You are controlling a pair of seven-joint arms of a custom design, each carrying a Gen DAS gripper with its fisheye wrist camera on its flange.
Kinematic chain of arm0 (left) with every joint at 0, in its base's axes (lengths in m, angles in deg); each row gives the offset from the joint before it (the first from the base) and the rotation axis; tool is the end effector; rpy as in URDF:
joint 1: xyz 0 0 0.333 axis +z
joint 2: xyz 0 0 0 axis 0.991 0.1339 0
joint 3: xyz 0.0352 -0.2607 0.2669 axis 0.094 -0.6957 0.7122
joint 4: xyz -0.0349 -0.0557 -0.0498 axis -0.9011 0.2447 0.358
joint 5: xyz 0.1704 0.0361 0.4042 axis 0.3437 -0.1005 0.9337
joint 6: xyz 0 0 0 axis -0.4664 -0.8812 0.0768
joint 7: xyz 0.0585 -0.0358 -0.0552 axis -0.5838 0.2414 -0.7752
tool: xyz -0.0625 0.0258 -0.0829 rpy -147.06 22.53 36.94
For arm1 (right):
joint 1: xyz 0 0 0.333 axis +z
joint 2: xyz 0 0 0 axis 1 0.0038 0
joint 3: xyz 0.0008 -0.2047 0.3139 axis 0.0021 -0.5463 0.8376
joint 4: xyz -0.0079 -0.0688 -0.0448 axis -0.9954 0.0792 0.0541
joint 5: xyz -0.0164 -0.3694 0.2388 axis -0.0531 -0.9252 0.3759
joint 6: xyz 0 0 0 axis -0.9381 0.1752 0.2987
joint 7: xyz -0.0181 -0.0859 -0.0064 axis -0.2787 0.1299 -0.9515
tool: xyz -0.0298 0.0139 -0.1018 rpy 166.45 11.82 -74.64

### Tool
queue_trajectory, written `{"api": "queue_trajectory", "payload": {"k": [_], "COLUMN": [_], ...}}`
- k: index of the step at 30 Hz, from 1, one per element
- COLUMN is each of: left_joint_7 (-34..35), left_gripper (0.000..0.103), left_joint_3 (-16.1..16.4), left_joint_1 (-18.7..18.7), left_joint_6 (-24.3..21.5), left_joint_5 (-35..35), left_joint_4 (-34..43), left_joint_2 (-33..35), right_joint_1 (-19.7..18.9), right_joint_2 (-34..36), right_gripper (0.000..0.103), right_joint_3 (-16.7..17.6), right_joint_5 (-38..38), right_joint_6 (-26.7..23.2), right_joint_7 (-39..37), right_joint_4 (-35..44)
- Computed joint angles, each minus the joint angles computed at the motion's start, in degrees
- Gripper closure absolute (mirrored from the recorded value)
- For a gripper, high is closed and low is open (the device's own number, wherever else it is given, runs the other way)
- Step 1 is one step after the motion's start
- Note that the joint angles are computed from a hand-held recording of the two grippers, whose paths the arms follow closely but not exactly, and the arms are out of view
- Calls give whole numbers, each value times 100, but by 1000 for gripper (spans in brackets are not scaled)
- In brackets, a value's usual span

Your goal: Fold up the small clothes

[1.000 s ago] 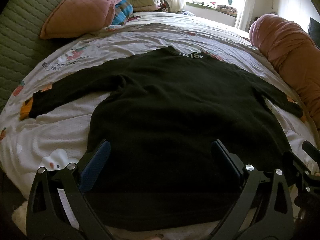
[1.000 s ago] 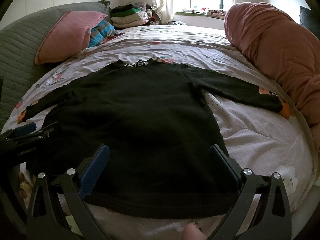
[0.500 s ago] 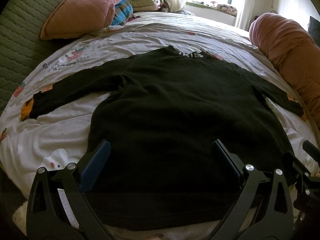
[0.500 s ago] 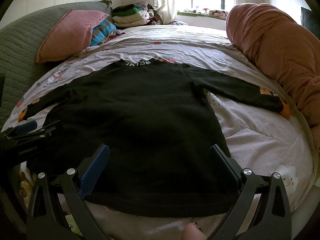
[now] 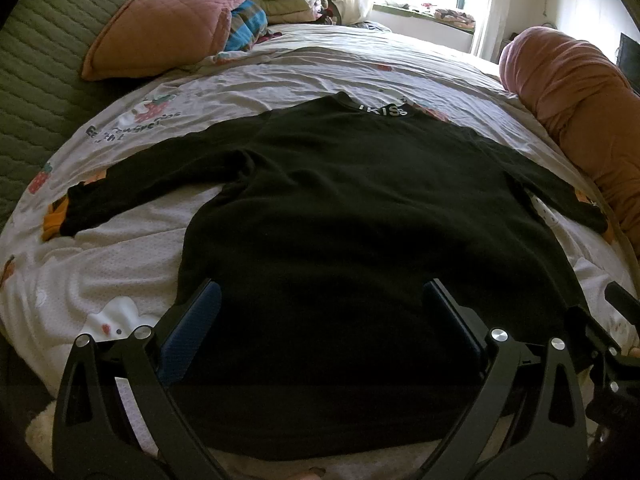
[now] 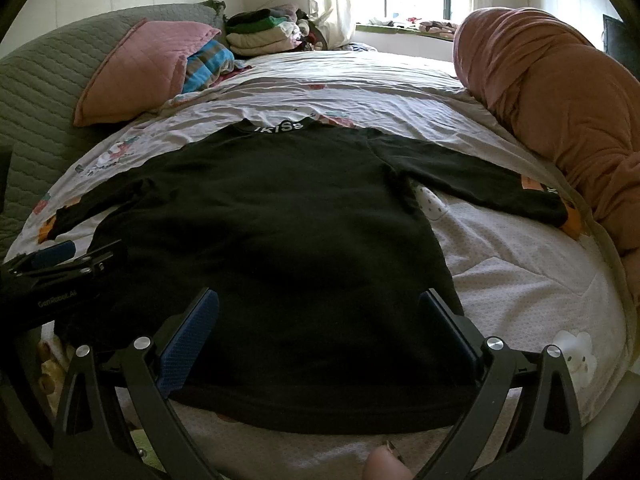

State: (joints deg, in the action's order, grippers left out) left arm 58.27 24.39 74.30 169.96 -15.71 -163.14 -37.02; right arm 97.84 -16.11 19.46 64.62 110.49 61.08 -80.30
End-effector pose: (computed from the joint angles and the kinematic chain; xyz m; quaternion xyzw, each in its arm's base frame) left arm 0.5989 -0.1746 0.3952 -0.8011 0.4860 -0.1990 0.2873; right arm 0.6584 0.1910 0.3966 -0.8006 0.4641 -0.1711 0.3382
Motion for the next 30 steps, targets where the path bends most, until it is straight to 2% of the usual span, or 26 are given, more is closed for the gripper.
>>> {"api": "queue_trajectory", "payload": {"k": [20, 24, 30], "left_joint_7": [6, -17, 267], "left_gripper": [9, 9, 9], "left_joint_3": [-1, 7, 10], "left_joint_1": [-25, -17, 49], "left_joint_6": [-53, -44, -39], "left_joint_5": [-4, 16, -260], "left_joint_4": [23, 17, 171], "left_joint_2": [14, 6, 71], "right_joint_1": [2, 57, 68], "right_joint_2": [-14, 33, 145], "right_gripper": [4, 4, 4], "right_joint_3": [11, -70, -92], "right_joint_5": [62, -55, -184], "right_joint_6": [11, -41, -100], "right_joint_7": [-30, 97, 272], "right_joint_4": [5, 79, 260]}}
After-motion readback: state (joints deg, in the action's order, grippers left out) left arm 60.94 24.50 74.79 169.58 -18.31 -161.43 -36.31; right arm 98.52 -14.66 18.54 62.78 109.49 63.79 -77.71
